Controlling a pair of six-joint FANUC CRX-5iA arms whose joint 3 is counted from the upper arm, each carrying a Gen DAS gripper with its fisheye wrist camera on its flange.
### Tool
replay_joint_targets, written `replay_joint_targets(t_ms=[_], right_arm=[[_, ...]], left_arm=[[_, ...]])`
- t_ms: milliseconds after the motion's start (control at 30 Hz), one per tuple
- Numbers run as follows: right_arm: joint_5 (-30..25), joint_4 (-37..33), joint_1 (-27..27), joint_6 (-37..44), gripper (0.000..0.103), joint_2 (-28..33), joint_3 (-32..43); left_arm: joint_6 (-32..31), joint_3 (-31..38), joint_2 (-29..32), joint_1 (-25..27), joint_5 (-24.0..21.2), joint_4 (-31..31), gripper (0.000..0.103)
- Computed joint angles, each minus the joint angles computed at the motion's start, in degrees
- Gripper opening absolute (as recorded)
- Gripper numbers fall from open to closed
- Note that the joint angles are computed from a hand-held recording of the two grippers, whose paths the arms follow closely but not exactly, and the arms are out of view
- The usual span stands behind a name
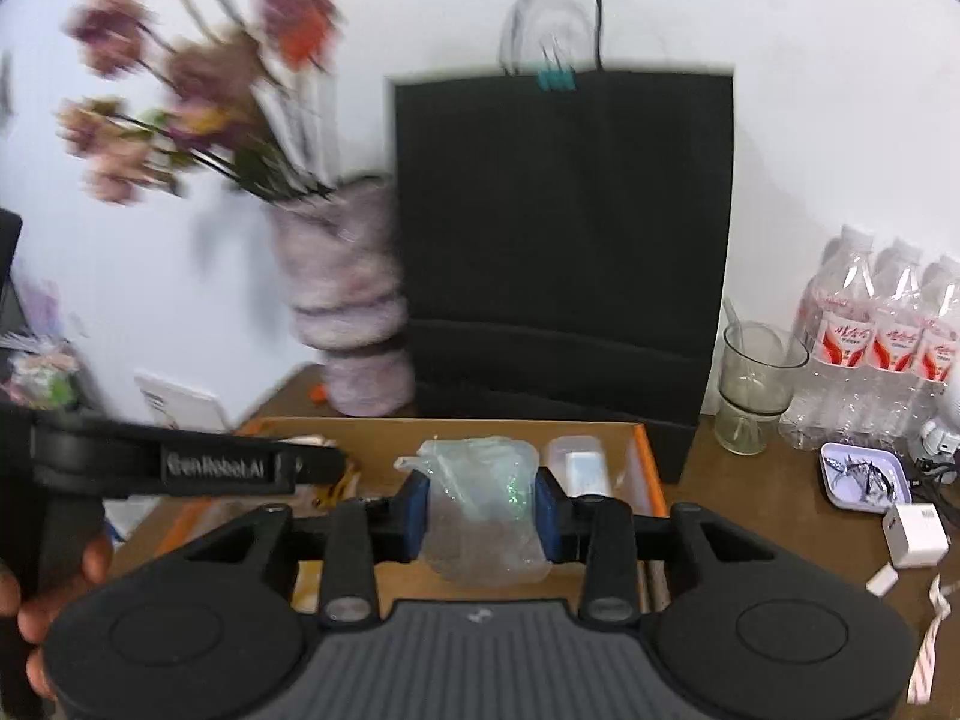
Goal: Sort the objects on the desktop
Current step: 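Carry the plug and plastic bag into the box and release them, then withdraw both tools from the box back toward the pile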
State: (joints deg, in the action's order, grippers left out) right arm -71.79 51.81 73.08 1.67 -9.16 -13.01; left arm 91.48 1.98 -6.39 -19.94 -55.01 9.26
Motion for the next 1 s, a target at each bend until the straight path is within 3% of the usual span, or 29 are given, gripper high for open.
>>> replay_joint_targets(t_ms=[133,233,333,433,567,667,767,867,1000], right_arm=[[4.9,-4.5,-6.5,5.0,0.035,3.0,1.0],[7.6,-6.5,-9.5,8.3,0.034,5.2,1.3],[10.6,-8.8,-11.3,10.6,0.038,6.7,1.7],[10.2,-8.4,-12.1,11.8,0.042,9.0,3.0],[10.3,-9.8,-12.8,12.1,0.054,9.6,5.0],[8.6,-10.9,-13.0,12.1,0.058,9.6,6.8],[4.4,-12.4,-12.7,12.4,0.059,10.1,9.6],[1.4,-13.4,-11.6,11.9,0.059,8.6,11.0],[-3.8,-13.9,-8.6,11.4,0.067,6.6,12.7]], left_arm=[[2.8,4.8,7.6,0.1,-2.5,-0.5,0.044],[2.7,5.9,10.2,0.2,-2.8,-1.0,0.045],[-1.2,3.0,9.4,1.4,0.7,3.6,0.070],[-6.4,2.0,7.8,2.1,1.9,4.8,0.072],[-3.5,4.2,6.5,2.1,0.0,-0.5,0.088],[1.4,7.3,6.3,1.8,-3.8,-6.5,0.097],[3.9,9.3,5.9,2.5,-8.9,-8.6,0.098],[4.8,9.1,3.5,2.6,-10.6,-10.2,0.103],[5.0,7.9,-1.0,2.1,-13.2,-12.2,0.103]])
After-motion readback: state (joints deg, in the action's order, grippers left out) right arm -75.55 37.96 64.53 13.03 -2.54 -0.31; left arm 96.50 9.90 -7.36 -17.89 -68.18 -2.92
